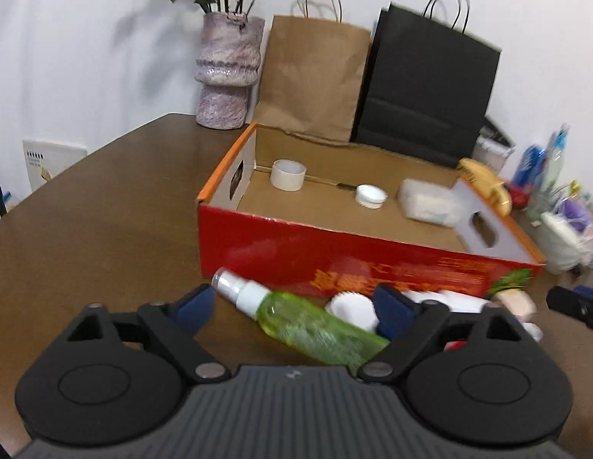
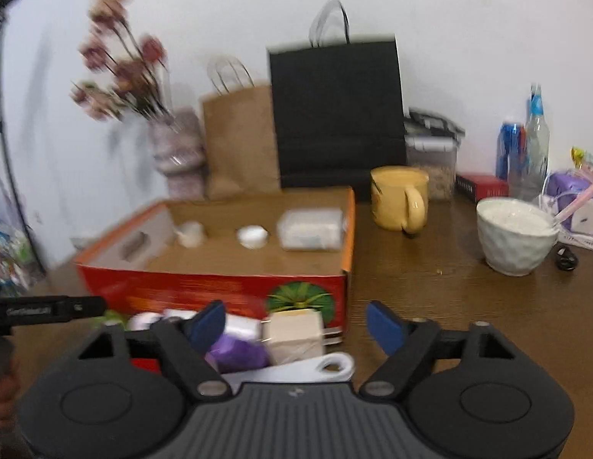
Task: Organize rigid objects
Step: 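Grasp the green spray bottle with the left tool while the right tool grasps the white plug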
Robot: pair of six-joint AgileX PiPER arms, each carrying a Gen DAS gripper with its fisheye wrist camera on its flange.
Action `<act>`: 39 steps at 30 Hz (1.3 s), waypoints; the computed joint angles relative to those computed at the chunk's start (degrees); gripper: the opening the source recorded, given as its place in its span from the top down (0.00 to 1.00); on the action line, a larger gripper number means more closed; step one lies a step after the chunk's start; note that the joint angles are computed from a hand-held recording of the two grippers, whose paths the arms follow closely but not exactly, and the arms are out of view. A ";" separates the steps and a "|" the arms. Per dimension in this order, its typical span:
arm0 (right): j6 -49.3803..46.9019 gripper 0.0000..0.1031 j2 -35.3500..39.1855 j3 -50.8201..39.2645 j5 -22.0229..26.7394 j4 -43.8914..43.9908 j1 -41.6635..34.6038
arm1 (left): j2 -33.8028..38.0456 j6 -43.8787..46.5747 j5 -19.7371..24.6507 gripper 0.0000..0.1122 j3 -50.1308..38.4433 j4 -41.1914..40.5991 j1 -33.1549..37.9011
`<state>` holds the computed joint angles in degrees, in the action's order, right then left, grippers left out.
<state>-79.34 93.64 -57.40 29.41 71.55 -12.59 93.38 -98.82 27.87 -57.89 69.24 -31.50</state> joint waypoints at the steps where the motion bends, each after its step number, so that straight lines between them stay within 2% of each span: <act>1: 0.97 0.32 2.59 -2.04 0.16 -0.85 0.45 | 1.48 0.41 -0.29 0.25 -1.20 -0.88 0.78; 5: 1.37 0.32 7.42 -4.59 0.40 -2.12 1.21 | 4.41 2.34 -1.42 0.39 -2.82 -4.85 3.14; 6: -1.13 0.32 8.24 -4.48 1.64 0.68 0.63 | 4.05 -0.07 -2.56 0.39 -1.63 -3.10 3.69; 9: 0.17 0.28 11.44 -6.67 6.21 1.65 -0.99 | 3.17 1.58 -4.97 0.41 -0.22 -3.84 4.52; 11: 2.43 0.26 12.23 -7.33 7.32 0.99 -1.27 | 4.23 5.87 -3.88 0.41 -1.78 -6.17 4.09; 13: 1.78 0.28 12.03 -7.09 6.87 0.77 -0.82 | 5.36 6.77 -2.13 0.40 -3.35 -6.84 3.35; 14: 0.76 0.32 11.89 -6.80 6.86 1.27 -0.67 | 5.78 6.78 -1.65 0.40 -3.82 -6.67 3.10; 16: 0.33 0.43 12.15 -6.80 8.02 1.72 -1.29 | 5.52 6.61 -1.93 0.47 -3.71 -6.86 2.87; 18: 0.26 0.45 12.44 -6.85 8.85 2.35 -1.74 | 4.82 7.03 -2.52 0.64 -3.28 -7.82 2.65; 20: -0.86 0.45 12.15 -5.86 8.78 4.15 -2.05 | 4.15 4.30 -1.48 0.71 -2.49 -6.60 1.79; 27: -9.82 0.45 8.91 -0.47 7.55 11.94 -2.86 | -0.39 -2.32 0.50 0.71 2.28 -1.53 -0.25; 31: -15.78 0.45 2.83 4.13 5.58 16.72 -3.42 | -6.25 -7.58 6.07 0.72 5.95 4.74 -4.91; 34: -16.77 0.45 -3.77 7.66 7.81 16.31 -5.25 | -11.45 -14.03 12.35 0.72 9.87 11.60 -10.43; 39: -14.42 0.45 -17.84 15.81 13.39 12.49 -9.60 | -16.47 -20.01 30.50 0.72 15.25 16.72 -25.42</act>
<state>-93.76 75.80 -41.58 42.80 84.05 -22.19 76.92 -118.83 58.37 -42.64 85.96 -56.93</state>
